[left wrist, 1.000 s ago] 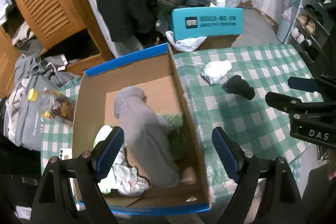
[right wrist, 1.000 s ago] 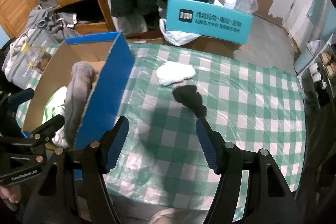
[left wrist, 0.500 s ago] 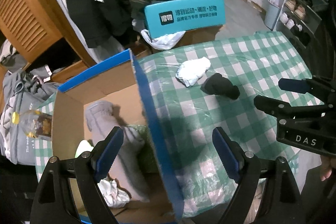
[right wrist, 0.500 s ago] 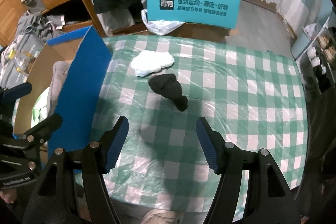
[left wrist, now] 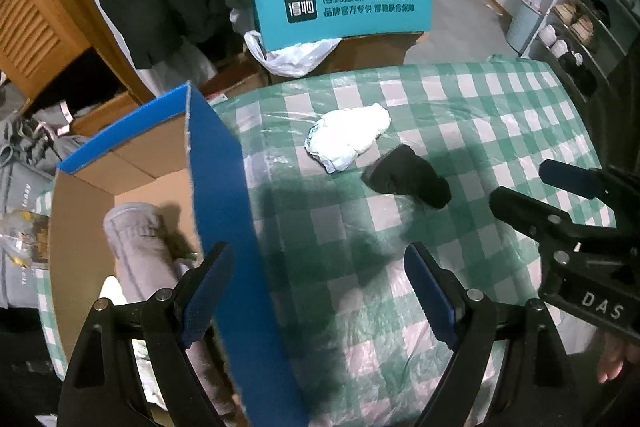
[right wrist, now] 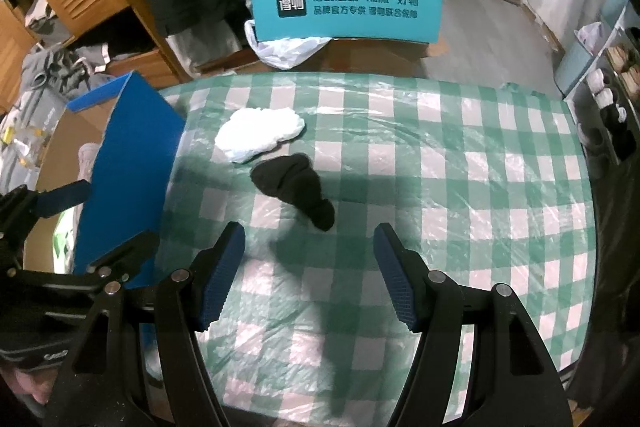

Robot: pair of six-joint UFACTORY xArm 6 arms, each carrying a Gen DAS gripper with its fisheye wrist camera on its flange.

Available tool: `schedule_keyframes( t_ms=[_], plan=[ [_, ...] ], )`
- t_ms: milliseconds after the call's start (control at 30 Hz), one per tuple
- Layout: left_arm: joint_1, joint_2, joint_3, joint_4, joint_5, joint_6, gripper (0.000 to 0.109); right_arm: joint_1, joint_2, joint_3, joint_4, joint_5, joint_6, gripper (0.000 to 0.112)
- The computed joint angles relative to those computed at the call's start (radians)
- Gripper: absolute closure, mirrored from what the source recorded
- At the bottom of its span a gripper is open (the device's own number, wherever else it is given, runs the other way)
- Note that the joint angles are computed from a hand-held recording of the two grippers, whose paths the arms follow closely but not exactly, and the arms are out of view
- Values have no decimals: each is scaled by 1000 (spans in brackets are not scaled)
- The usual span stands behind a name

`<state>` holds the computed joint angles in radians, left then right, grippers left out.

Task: Organize soft objects
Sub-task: 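Move both open tools back over the table toward the black and white socks, then lower the right tool onto the black sock and close on it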

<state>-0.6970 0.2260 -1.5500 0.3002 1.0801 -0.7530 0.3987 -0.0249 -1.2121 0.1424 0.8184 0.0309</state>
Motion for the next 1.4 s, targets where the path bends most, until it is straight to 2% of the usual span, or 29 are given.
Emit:
schedule_keyframes(
  t_ms=[500,767,1033,1400],
  plan=[
    [26,77,-43,-66,9,19,21,-31,67,-29,5,20,-8,46],
    [22,87,-45,-32,22,23,18,-27,99,-56,13,26,-16,46],
    [53,73,-17,-58,6,27,18,-20,138,-84,29,34,-32,46],
    [60,133,-85,-38,30,54,18,-7,245,-163,60,31,-66,46]
  ],
)
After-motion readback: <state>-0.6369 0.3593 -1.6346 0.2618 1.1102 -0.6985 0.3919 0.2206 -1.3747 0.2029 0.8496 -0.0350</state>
